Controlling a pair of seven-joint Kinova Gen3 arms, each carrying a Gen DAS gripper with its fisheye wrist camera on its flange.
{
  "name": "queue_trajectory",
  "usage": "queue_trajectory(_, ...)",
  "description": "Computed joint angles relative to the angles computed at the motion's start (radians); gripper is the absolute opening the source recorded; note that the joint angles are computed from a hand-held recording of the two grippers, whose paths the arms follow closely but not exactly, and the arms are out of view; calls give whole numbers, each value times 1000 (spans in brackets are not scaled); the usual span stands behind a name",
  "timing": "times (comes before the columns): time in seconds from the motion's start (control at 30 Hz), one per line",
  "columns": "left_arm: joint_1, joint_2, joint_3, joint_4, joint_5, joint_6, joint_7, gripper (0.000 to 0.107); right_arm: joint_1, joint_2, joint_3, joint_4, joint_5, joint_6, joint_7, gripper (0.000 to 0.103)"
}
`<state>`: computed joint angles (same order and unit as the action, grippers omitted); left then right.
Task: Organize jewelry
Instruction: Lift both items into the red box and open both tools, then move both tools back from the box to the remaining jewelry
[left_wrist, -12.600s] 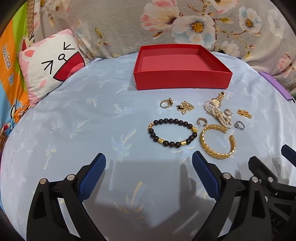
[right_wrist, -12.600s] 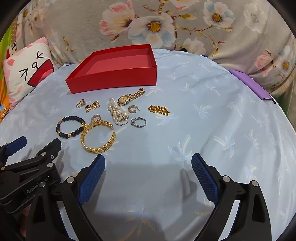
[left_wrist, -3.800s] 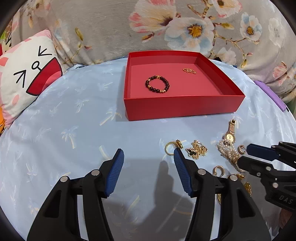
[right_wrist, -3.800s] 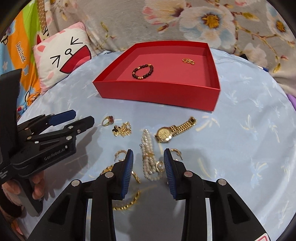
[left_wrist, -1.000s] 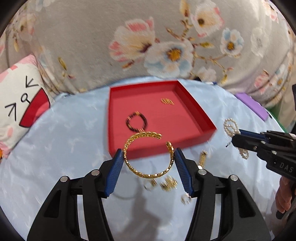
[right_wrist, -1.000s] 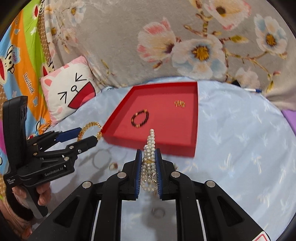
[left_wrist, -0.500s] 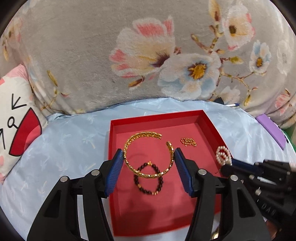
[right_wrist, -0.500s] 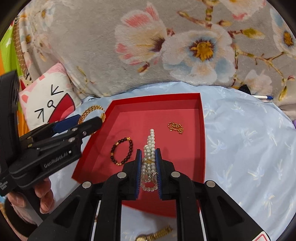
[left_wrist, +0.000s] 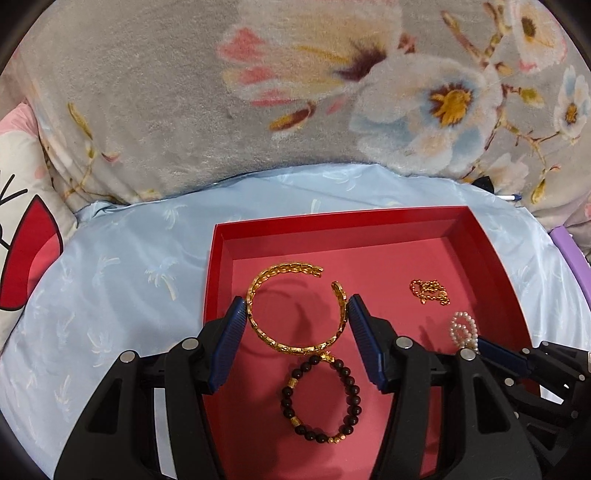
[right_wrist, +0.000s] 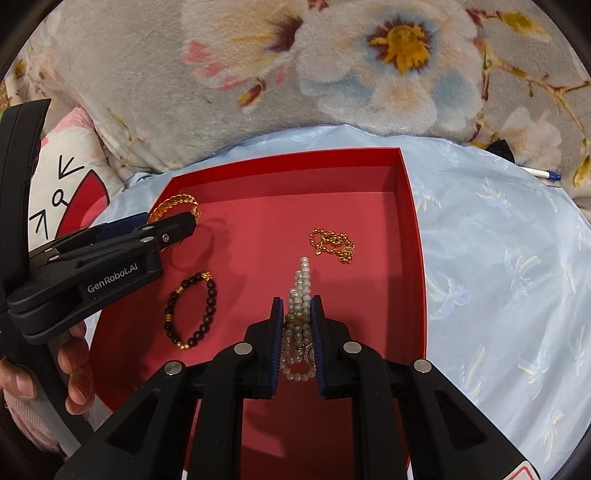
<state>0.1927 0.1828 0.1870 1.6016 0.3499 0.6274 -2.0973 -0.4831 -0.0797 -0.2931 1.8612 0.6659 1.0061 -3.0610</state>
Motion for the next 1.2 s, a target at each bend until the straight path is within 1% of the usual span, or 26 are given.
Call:
queue_trajectory(0.1,3,8,-3,-7,-4,0,18,56,-4,8,-7,1,27,20,-19,16)
queue_trajectory(0.23,9,-3,-5,8,-17,-44,33,58,-10,-8,-12,6,56,36,-42,17)
queue_trajectory(0.3,2,-10,-2,11,-11,-48,26,59,-12,-26,-22,10,72,49,-60,17)
queue_trajectory(0.43,-37,-26,7,13,61,-24,-33,60,-6,-76,-53,27,80,63,-90,17)
queue_trajectory(0.57,-68,-70,-2,53,139,-10,-121,60,-11,-115,-124,33,86,124,-114,17)
queue_trajectory(0.63,-72,-110,-17,99,164,-27,-157,60,-19,-132,-164,37,88,163,-130,17)
queue_trajectory(0.7,-79,-144,-37,133,206,-17,-209,60,-32,-146,-210,42,86,207,-160,17)
queue_trajectory(0.87,-94,-233,-116,220,318,53,-353,60,-67,-177,-304,57,47,273,-233,18)
queue_trajectory(0.93,-94,-268,-151,263,354,72,-409,63,-81,-179,-339,63,28,293,-270,18)
queue_trajectory(0.97,-94,-287,-168,289,369,80,-435,65,-89,-179,-355,68,16,298,-293,18)
queue_trajectory(1.07,-92,-331,-211,357,399,101,-502,65,-117,-162,-399,81,-6,315,-364,18)
queue_trajectory(1.2,-86,-386,-260,450,426,115,-588,65,-179,-124,-435,93,-17,325,-465,18)
